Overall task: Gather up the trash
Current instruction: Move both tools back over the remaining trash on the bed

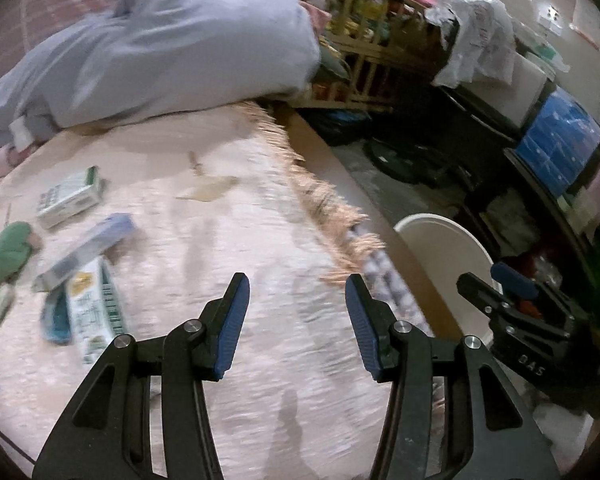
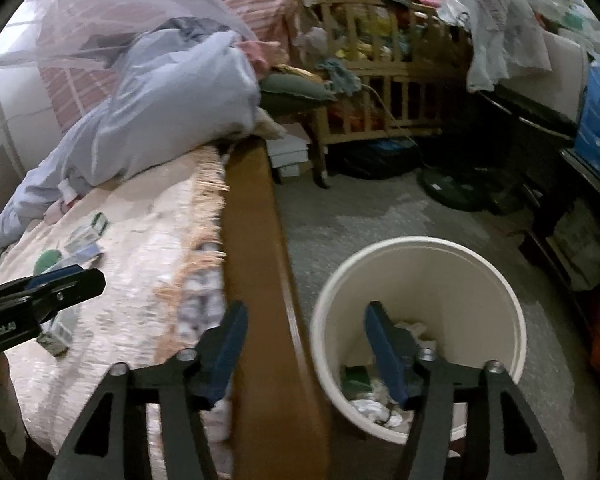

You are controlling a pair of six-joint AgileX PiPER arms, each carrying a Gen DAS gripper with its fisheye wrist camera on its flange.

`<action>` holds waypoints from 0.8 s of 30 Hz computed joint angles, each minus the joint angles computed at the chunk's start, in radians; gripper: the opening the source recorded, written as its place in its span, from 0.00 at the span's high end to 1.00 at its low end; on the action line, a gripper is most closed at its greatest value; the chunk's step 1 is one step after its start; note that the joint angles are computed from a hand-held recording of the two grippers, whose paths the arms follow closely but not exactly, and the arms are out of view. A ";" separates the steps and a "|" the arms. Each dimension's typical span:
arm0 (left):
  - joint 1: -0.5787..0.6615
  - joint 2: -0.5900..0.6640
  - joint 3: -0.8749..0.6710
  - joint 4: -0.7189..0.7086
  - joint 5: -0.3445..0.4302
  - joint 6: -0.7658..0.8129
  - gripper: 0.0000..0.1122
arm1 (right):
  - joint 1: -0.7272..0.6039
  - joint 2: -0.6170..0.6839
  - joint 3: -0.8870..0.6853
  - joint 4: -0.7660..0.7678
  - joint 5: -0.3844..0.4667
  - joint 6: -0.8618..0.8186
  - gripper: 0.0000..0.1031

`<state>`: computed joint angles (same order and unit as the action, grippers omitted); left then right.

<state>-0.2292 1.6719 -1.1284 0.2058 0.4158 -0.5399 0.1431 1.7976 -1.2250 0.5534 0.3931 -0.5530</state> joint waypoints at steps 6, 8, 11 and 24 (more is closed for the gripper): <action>0.062 -0.065 0.073 0.031 -0.005 -0.007 0.57 | 0.083 -0.007 -0.031 -0.067 0.026 0.080 0.38; 0.080 -0.085 0.094 0.043 -0.005 -0.013 0.57 | 0.110 -0.008 -0.038 -0.075 0.031 0.091 0.38; 0.113 -0.111 0.121 0.041 -0.006 0.000 0.57 | 0.155 -0.005 -0.052 -0.107 0.035 0.127 0.38; 0.365 -0.208 0.235 -0.152 -0.007 0.277 0.57 | 0.302 0.044 -0.138 -0.142 0.087 0.181 0.38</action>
